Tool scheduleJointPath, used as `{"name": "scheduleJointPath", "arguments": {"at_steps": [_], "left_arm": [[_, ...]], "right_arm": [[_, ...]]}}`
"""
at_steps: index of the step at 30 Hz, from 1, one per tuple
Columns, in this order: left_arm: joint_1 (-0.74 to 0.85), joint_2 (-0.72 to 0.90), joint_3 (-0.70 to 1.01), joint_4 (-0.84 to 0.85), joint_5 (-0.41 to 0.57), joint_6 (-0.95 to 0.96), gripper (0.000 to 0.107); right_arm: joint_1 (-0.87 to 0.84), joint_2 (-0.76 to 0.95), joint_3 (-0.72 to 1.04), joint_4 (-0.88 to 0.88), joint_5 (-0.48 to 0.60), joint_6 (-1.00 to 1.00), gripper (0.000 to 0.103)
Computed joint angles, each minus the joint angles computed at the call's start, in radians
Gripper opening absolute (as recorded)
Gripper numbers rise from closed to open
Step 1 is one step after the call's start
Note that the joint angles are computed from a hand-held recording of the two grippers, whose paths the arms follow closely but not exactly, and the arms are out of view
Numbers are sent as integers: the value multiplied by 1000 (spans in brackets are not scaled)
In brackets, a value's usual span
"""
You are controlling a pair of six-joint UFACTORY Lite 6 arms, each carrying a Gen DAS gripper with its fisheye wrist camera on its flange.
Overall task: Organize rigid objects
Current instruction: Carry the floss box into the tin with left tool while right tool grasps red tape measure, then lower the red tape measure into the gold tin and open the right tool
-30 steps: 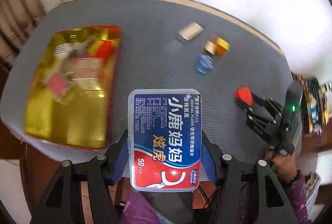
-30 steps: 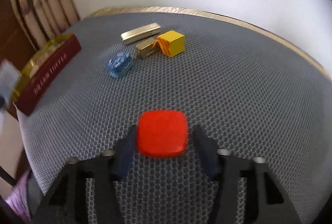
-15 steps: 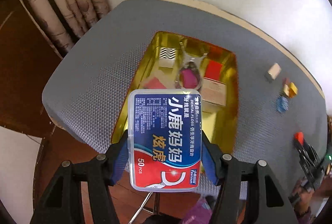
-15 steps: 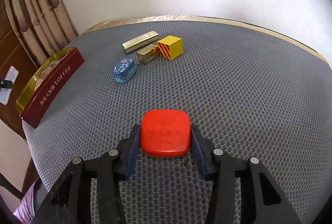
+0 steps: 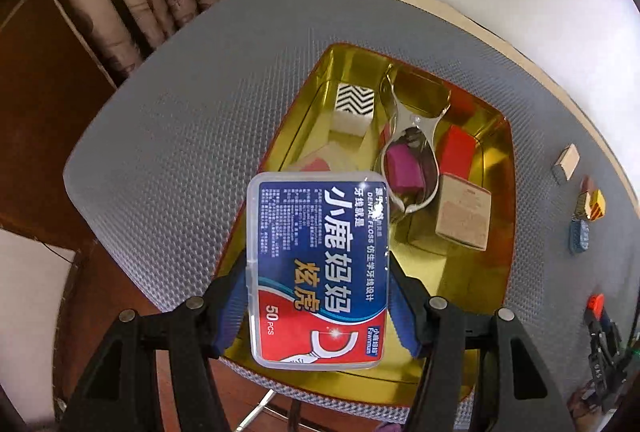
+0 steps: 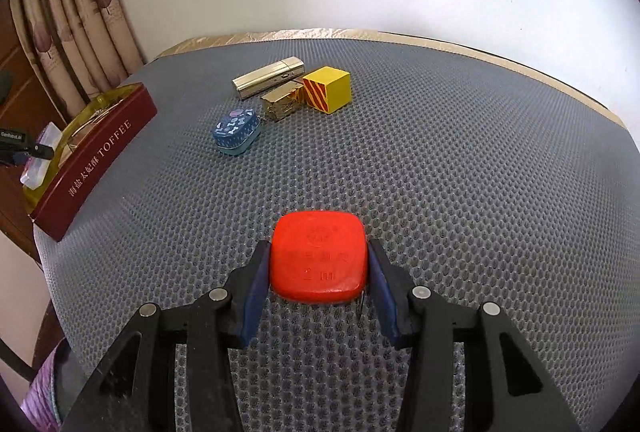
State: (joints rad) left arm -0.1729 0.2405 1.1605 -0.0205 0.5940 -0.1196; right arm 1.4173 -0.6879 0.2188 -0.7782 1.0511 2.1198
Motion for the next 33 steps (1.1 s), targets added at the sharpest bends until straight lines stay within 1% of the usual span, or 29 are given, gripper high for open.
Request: {"name": "scheduleJointPath", "arguments": {"at_steps": [3, 5, 8, 10, 12, 13, 15, 19, 20, 22, 24, 25, 27, 28, 30, 33], "left_arm": [[5, 4, -13, 23, -25, -8, 63], [-1, 30, 7, 56, -17, -26, 63], [-15, 54, 27, 49, -3, 26, 64], [-31, 49, 23, 67, 2, 23, 64], [-23, 36, 15, 24, 2, 74, 64], [-19, 16, 0, 10, -13, 92, 64], [-20, -53, -53, 55, -60, 42, 64], [8, -209, -169, 95, -159, -18, 64], [20, -259, -200, 86, -175, -19, 64], [61, -358, -271, -8, -202, 62, 64], [105, -473, -358, -129, -203, 186, 64], [117, -517, -394, -156, -202, 212, 64], [139, -613, -479, -150, -220, 189, 64], [152, -655, -521, -152, -228, 180, 64], [190, -694, -571, -215, -228, 225, 64], [247, -680, -614, -327, -249, 343, 64]], "right_arm": [[-2, 6, 2, 1, -2, -3, 45], [-3, 10, 4, 3, -2, -7, 45], [-6, 9, 5, 4, -3, -13, 45], [-10, 11, 6, 5, -6, -18, 45], [-17, 24, 12, 5, -10, -24, 45], [-18, 33, 16, 5, -11, -26, 45], [-25, 44, 21, 7, -15, -35, 45], [-66, 51, 34, 19, -33, -95, 44], [-79, 53, 41, 27, -37, -114, 44], [-111, 55, 65, 46, -45, -161, 44], [-110, 68, 119, 41, -30, -173, 44], [-105, 84, 158, 31, -23, -179, 44], [-117, 145, 255, -1, -41, -208, 44], [-126, 189, 318, -20, -62, -226, 44], [-158, 322, 480, -59, -128, -293, 44], [-206, 532, 717, -79, -246, -394, 44]]}}
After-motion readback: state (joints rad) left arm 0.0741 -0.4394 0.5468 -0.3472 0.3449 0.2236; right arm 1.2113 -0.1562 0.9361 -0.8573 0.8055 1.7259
